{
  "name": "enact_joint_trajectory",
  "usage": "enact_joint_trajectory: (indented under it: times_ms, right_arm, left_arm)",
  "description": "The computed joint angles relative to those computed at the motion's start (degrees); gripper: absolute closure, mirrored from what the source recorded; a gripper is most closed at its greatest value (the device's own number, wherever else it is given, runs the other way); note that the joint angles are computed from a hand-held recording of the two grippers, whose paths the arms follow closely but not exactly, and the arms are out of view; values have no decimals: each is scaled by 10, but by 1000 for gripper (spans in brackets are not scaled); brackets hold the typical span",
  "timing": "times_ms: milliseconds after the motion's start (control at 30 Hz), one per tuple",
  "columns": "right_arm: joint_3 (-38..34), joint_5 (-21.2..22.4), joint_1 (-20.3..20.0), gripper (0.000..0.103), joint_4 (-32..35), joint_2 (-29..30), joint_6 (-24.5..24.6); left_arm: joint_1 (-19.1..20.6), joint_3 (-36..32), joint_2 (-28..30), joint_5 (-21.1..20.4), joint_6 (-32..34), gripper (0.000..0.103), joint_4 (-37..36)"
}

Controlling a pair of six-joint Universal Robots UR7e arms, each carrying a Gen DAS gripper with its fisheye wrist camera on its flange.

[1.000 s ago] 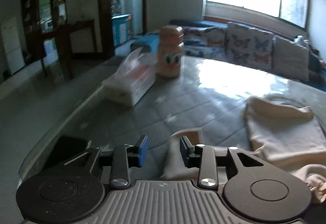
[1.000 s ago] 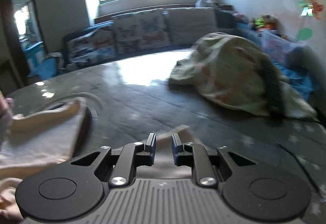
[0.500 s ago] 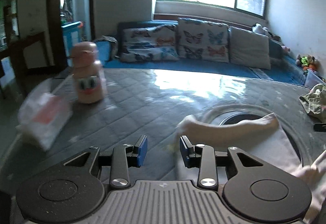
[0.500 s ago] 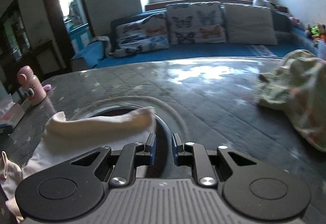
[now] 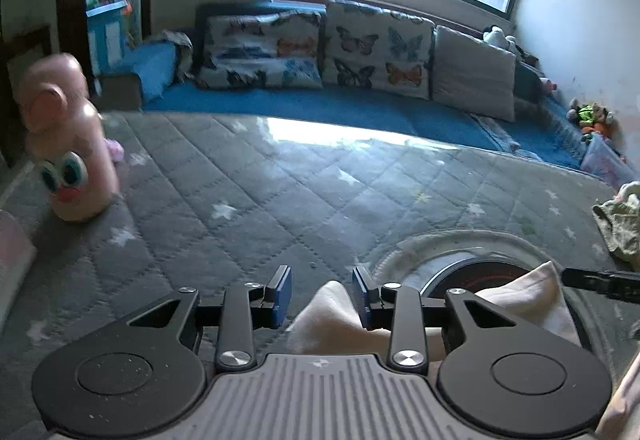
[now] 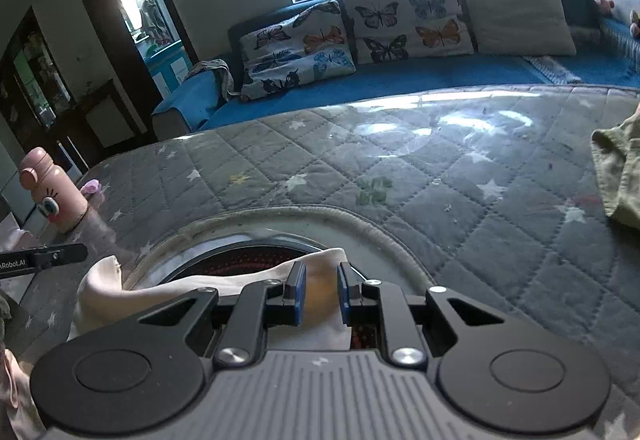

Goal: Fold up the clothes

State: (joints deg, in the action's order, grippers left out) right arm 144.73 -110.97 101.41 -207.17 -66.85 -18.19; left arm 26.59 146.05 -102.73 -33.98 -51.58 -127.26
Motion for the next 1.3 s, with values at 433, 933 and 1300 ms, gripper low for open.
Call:
enact_joint_trajectory:
  times_ms: [433,933,1300]
  right_arm:
    - [-19,19,-16,90,-16,37,-17]
    - [12,32,-18,102,-115,15,-45]
    - [-18,40,-29,80,-36,42,-38]
  left_arm:
    - [46,10,29,-38,89,94,-89]
    - [18,54,-54,-12,119,98,-152]
    - [36,41,-33,-8,113,61,-149]
